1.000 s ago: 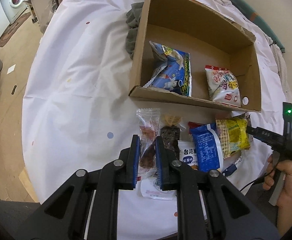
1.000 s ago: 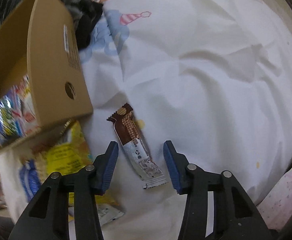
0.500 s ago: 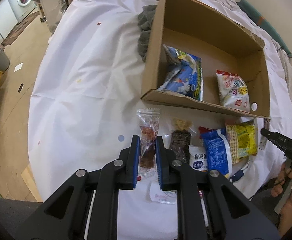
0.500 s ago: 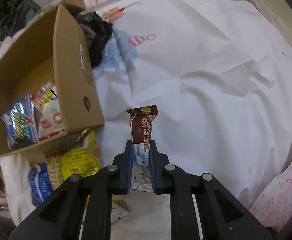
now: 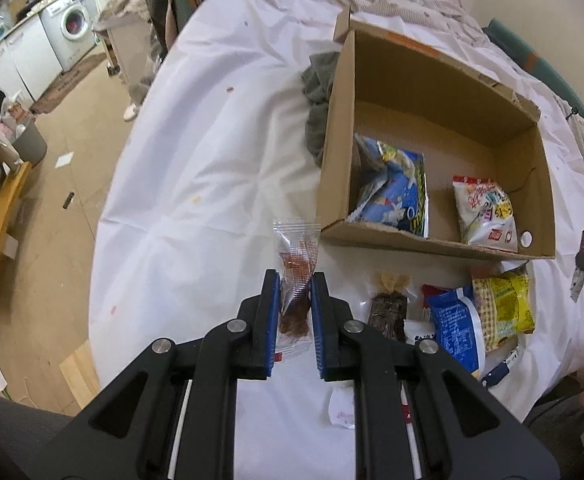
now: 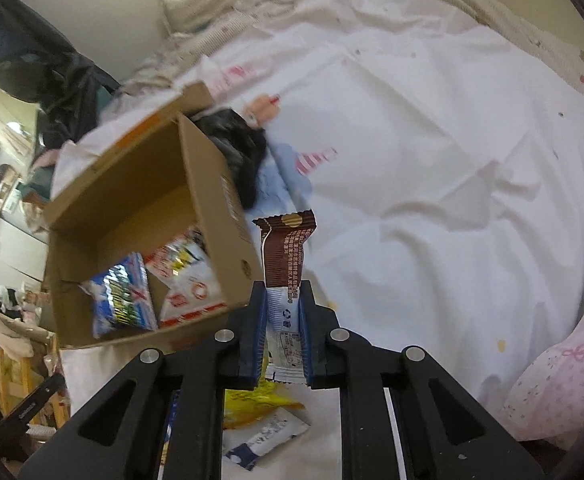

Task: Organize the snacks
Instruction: 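Lower both held snacks into the box and open both tools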

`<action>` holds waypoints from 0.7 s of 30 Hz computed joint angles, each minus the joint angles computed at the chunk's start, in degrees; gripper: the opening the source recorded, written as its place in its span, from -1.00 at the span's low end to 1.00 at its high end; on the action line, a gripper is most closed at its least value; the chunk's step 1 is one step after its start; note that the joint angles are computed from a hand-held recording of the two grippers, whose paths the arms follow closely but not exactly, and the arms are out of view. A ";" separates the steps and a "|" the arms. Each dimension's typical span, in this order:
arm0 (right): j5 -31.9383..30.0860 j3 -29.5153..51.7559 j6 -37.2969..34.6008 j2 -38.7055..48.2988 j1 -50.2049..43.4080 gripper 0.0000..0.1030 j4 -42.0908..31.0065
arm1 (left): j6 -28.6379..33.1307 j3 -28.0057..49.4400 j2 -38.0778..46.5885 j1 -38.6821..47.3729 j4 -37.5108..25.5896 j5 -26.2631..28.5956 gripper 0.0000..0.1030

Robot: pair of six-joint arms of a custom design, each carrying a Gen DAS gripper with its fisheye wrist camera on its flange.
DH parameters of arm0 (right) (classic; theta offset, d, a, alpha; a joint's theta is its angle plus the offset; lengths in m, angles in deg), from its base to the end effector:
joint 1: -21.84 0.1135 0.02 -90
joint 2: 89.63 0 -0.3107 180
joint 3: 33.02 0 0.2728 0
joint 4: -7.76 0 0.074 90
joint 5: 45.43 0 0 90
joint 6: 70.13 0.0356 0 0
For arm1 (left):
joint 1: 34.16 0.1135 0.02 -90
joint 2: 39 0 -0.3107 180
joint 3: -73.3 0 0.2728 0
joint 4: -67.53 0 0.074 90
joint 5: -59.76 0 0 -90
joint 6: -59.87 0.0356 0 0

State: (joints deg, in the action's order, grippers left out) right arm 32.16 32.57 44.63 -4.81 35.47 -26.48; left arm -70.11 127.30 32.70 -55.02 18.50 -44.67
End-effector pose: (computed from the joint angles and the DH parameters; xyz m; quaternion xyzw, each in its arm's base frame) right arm 0.3036 0.0815 0.2457 0.0578 0.9429 0.1994 0.2605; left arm 0.2136 -0.0719 0.2259 -0.1864 0.9540 0.0048 0.2348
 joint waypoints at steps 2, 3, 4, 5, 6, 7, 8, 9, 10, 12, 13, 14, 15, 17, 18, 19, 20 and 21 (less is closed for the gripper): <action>-1.68 -0.64 0.42 -1.30 -0.38 -0.70 1.55 | -0.97 0.21 -1.85 -0.59 -0.72 -0.05 -0.76; -2.62 -0.96 0.54 -2.29 -0.49 -0.70 2.40 | -1.38 0.59 -2.40 -0.95 -1.32 -0.44 -0.76; -3.36 -1.07 0.70 -1.69 -0.47 -0.70 4.19 | -1.70 0.92 -2.78 -1.26 -1.71 -0.83 -0.76; -4.22 -1.23 0.84 -2.13 -0.51 -0.70 4.93 | -2.04 1.54 -3.17 -1.75 -2.26 -1.49 -0.76; -5.07 -1.30 0.93 -2.46 -0.46 -0.70 5.64 | -2.24 2.36 -3.54 -2.13 -2.81 -2.35 -0.76; -5.66 -1.28 0.96 -2.79 -0.26 -0.70 6.05 | -2.35 2.90 -3.75 -2.34 -3.17 -2.81 -0.76; -6.12 -1.14 1.13 -2.84 0.08 -0.70 6.51 | -2.31 3.68 -3.82 -2.59 -3.58 -3.36 -0.76; -6.72 -1.06 1.28 -2.88 0.30 -0.70 6.87 | -2.14 4.47 -3.74 -2.92 -3.94 -3.96 -0.76; -7.46 -0.92 1.42 -2.84 0.54 -0.70 7.26 | -1.81 5.41 -3.53 -3.35 -4.31 -4.94 -0.76; -8.08 -0.46 1.43 -2.69 1.34 -0.70 7.76 | -0.95 6.79 -2.93 -4.01 -4.51 -6.36 -0.76; -8.31 -0.54 1.28 -2.89 1.58 -0.70 8.01 | -0.07 7.70 -2.34 -4.30 -4.60 -7.16 -0.76; -8.53 -0.38 1.15 -3.01 1.85 -0.70 8.05 | 0.23 8.16 -1.95 -4.45 -4.58 -7.56 -0.76; -8.82 -0.24 1.03 -3.02 2.12 -0.70 8.21 | 0.72 8.89 -1.46 -4.45 -4.59 -7.69 -0.76; -9.33 -0.14 0.94 -3.08 2.59 -0.70 8.59 | 1.68 10.09 -0.53 -4.07 -4.27 -7.37 -0.76; -9.50 -0.06 0.84 -3.04 2.81 -0.70 8.65 | 2.06 10.48 -0.34 -3.88 -4.19 -7.22 -0.76; -9.77 0.10 0.74 -2.97 2.99 -0.70 8.58 | 2.57 11.06 0.07 -3.67 -3.97 -7.04 -0.76; -10.07 0.16 0.79 -2.97 3.08 -0.70 8.68 | 3.02 11.73 0.57 -3.57 -3.85 -6.98 -0.76; -10.21 0.10 0.89 -3.04 3.27 -0.70 8.84 | 3.57 12.39 1.15 -3.49 -3.63 -6.98 -0.76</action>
State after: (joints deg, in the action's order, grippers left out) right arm 21.95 32.67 45.51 -7.85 38.74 -17.64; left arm -66.55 139.69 33.85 -58.51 14.86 -51.65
